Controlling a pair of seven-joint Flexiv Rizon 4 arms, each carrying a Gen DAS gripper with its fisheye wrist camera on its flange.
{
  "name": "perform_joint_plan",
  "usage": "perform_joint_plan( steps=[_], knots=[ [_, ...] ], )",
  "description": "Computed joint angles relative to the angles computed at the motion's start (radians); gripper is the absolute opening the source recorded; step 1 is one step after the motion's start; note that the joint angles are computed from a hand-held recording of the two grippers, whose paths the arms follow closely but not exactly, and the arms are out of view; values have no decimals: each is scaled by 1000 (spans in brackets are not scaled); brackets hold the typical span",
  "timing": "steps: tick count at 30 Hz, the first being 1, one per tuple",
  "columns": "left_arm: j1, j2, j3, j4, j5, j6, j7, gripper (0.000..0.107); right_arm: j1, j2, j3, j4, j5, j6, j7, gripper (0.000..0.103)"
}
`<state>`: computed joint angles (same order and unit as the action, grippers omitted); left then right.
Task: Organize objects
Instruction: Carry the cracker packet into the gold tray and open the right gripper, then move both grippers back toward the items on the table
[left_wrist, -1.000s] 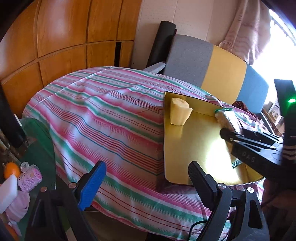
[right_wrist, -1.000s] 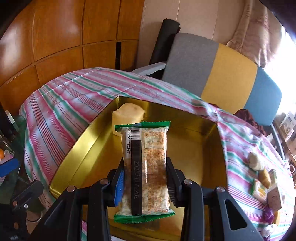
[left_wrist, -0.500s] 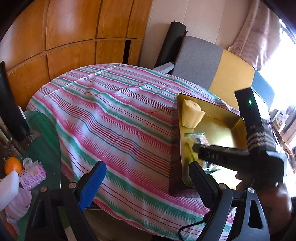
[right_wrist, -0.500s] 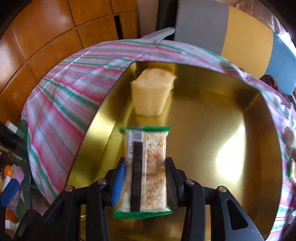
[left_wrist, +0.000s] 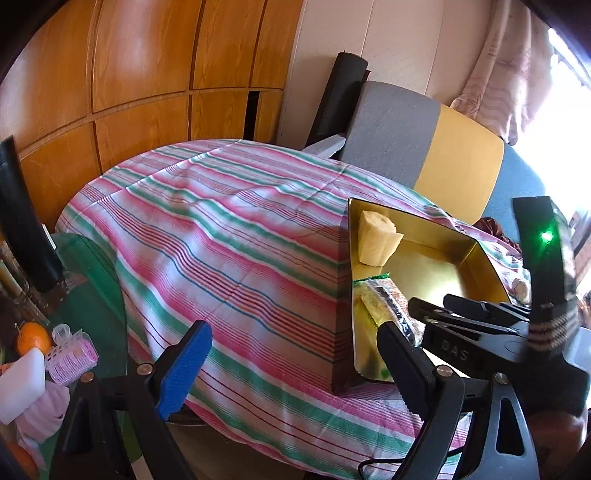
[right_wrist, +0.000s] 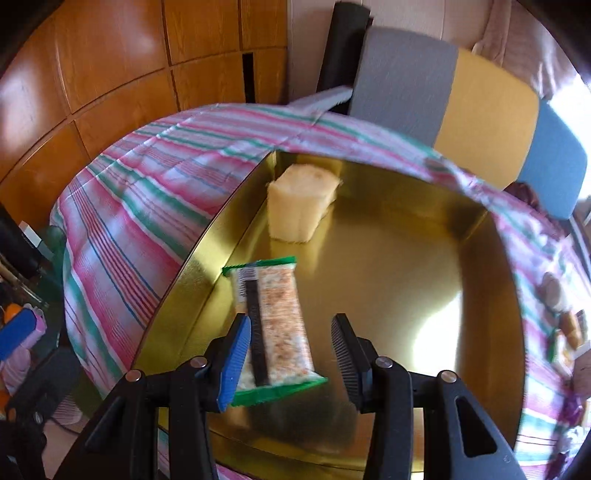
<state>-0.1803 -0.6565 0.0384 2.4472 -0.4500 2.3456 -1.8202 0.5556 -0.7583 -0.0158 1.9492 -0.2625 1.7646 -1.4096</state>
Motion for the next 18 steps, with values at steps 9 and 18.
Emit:
perform_joint_plan(
  steps=[9,18],
  knots=[
    [-49,9,0,-19,-32,-14,50,91,104,40,-149,88,137,146,-72,47],
    [-98,11,-7,-71,-47,-52,132,91,50,73,-153,127,215,171,-130,47]
  ],
)
